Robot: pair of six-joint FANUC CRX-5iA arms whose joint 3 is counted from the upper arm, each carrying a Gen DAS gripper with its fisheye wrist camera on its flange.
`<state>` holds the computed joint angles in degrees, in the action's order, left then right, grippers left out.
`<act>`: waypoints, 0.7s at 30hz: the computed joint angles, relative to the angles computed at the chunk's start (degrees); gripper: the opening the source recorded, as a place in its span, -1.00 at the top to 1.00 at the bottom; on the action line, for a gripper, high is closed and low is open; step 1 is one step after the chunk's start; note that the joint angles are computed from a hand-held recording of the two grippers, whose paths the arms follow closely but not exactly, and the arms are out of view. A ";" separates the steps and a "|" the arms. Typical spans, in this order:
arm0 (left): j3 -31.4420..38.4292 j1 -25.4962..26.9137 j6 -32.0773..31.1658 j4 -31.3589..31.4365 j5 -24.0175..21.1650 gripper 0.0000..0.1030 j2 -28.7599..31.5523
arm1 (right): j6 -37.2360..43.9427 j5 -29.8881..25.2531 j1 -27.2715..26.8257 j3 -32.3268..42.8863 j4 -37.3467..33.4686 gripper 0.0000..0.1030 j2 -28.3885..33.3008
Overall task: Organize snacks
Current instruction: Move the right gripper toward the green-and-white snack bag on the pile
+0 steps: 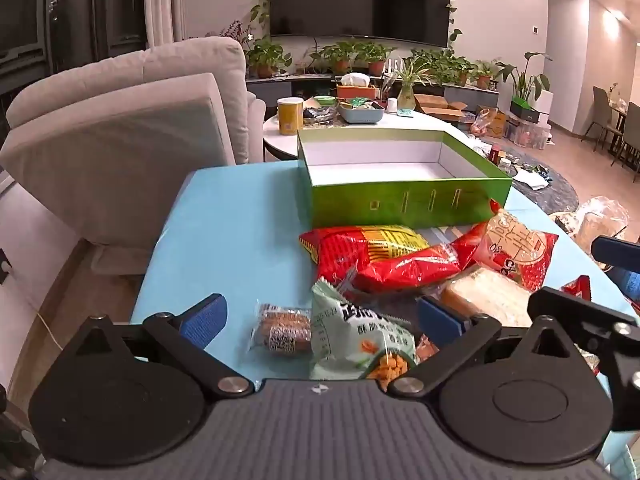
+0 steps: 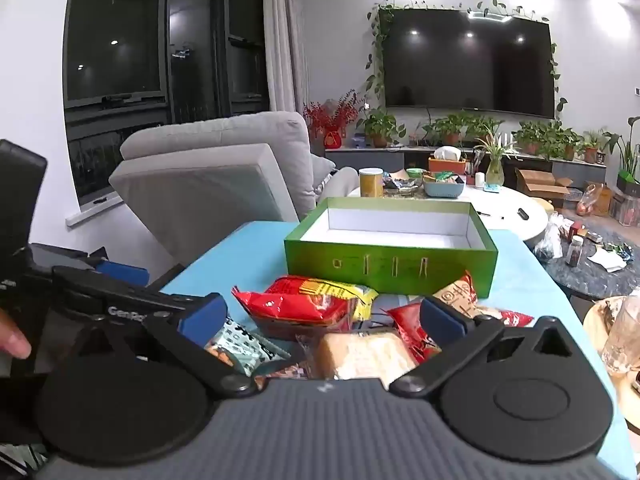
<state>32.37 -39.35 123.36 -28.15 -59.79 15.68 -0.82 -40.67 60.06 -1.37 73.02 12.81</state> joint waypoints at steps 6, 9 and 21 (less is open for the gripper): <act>2.03 -2.70 1.31 -3.47 -3.49 -0.92 0.88 | 5.67 -3.90 1.09 3.02 -9.38 -0.98 0.87; 1.67 -2.67 1.05 -3.63 -3.26 -0.92 0.51 | 3.54 -3.88 1.41 1.61 -6.54 -0.98 0.41; -1.40 0.76 -1.02 1.66 -0.86 -0.91 -0.09 | 2.72 -2.78 0.76 1.26 -6.57 -0.97 0.28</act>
